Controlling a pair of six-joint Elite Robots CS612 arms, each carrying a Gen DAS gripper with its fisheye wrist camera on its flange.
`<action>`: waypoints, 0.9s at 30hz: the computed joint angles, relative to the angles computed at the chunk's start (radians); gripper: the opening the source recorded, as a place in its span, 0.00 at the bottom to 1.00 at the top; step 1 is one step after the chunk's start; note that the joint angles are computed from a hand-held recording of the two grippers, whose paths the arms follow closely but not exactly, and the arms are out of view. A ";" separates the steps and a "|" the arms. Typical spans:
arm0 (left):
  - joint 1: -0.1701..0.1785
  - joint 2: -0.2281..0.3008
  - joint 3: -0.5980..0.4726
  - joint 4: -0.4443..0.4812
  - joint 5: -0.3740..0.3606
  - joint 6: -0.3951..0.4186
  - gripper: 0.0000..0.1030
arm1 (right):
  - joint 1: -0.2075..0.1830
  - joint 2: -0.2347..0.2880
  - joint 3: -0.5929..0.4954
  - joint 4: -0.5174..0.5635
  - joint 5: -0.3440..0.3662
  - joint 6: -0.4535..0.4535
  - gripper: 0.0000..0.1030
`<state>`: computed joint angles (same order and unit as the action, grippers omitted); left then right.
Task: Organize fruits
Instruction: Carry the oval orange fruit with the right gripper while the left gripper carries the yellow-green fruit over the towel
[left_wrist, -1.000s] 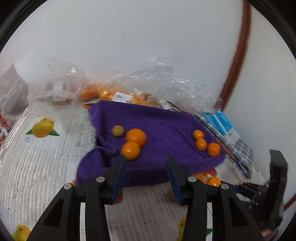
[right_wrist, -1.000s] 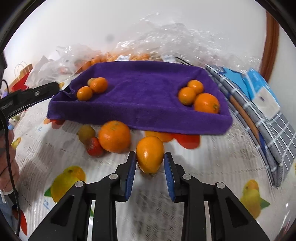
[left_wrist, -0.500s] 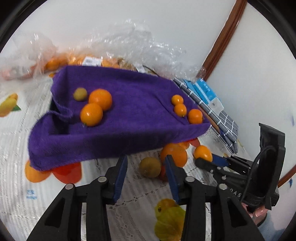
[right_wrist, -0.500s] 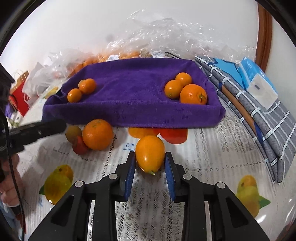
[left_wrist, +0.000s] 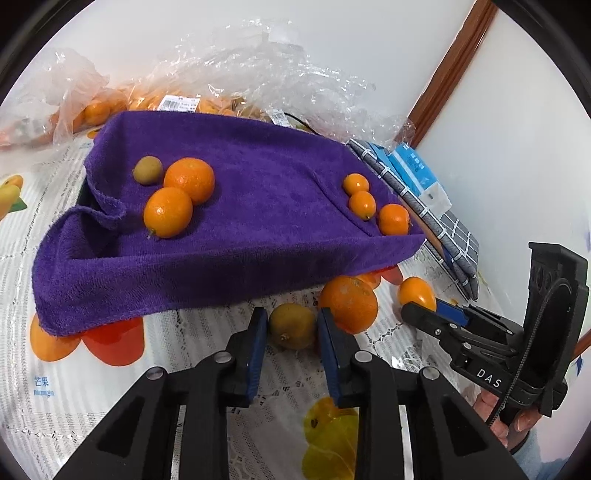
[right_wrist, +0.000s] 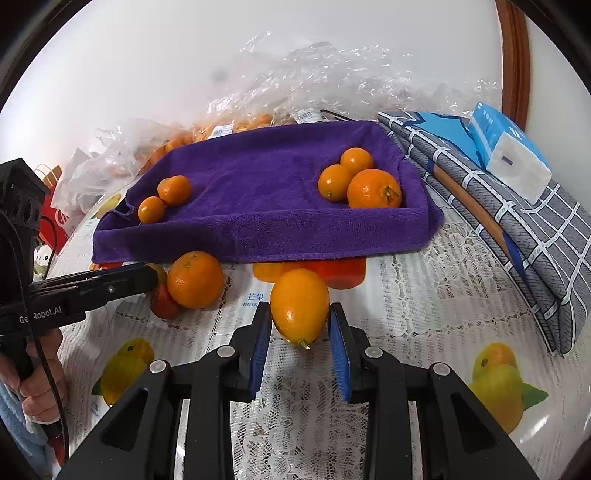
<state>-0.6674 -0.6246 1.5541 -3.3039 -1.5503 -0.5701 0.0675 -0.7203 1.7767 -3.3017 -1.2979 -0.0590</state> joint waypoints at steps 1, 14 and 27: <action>-0.001 -0.001 0.002 -0.002 0.006 0.002 0.26 | 0.000 0.000 0.000 -0.001 -0.001 0.000 0.30; -0.024 -0.029 0.044 -0.075 0.147 0.046 0.26 | 0.007 0.000 0.000 -0.004 -0.035 -0.001 0.30; -0.024 -0.054 0.086 -0.149 0.227 0.026 0.26 | 0.014 -0.014 0.000 -0.014 -0.096 0.043 0.30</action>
